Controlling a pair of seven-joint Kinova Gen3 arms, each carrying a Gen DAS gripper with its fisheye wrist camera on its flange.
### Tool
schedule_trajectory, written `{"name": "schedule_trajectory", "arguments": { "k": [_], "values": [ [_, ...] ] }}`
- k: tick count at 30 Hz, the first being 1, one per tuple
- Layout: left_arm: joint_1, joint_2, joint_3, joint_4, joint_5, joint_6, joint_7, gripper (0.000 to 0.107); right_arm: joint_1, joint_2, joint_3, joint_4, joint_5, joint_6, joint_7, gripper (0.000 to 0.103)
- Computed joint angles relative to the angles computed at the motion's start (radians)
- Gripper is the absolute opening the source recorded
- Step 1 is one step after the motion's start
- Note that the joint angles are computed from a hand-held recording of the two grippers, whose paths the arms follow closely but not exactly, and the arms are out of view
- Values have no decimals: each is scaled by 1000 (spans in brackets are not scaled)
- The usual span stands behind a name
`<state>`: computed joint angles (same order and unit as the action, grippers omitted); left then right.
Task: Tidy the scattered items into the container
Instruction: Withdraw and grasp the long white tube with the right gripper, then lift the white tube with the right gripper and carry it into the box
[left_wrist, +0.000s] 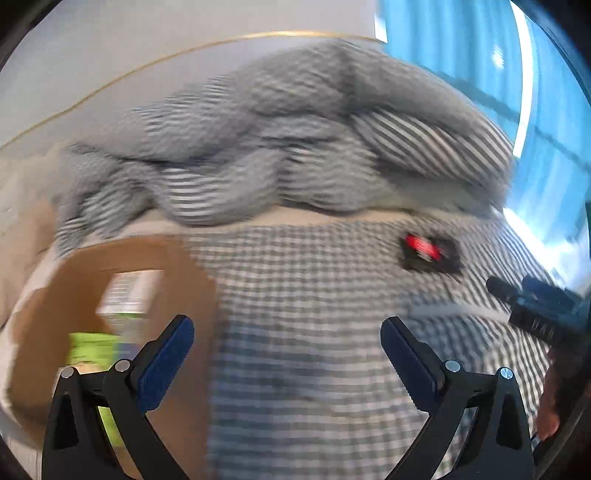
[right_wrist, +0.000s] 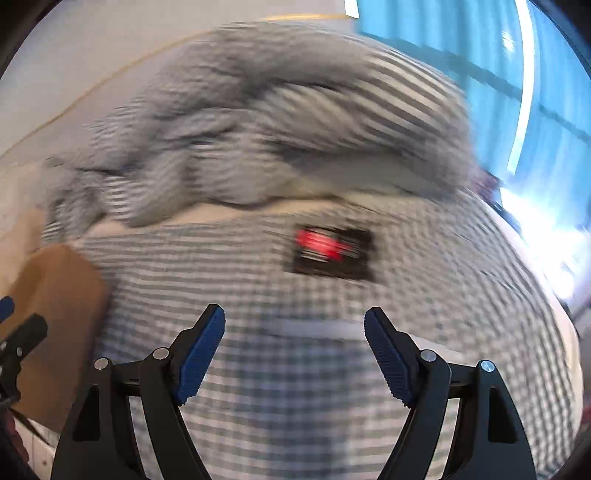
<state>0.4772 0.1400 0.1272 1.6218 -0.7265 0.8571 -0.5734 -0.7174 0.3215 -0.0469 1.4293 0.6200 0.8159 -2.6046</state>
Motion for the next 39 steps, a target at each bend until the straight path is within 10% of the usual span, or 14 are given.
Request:
{"name": "schedule_trajectory", "arguments": {
  "k": [7, 10, 19, 26, 31, 33, 35, 39],
  "values": [
    [57, 255, -4, -199, 44, -51, -164, 103, 284, -77, -90, 220, -107, -177, 228, 76],
    [72, 341, -39, -316, 85, -52, -278, 103, 423, -47, -199, 232, -135, -233, 350, 55],
    [-23, 484, 35, -464, 271, -96, -612, 103, 685, 168, -598, 16, -69, -64, 716, 55],
    [-49, 509, 62, -409, 405, -173, -819, 103, 601, 194, -447, -15, -228, -44, 904, 49],
    [-90, 571, 104, -477, 525, -134, -968, 82, 595, 161, -422, 19, -274, -76, 920, 20],
    [-108, 576, 111, -503, 583, -111, -996, 41, 573, 154, -395, 27, -272, -86, 900, 14],
    [-83, 570, 82, -530, 596, -69, -1009, 26, 591, 134, -413, 49, -282, -107, 882, 12],
    [-13, 519, 1, -505, 600, -59, -1004, 16, 603, 55, -424, 108, -335, -178, 879, 12]
  ]
}}
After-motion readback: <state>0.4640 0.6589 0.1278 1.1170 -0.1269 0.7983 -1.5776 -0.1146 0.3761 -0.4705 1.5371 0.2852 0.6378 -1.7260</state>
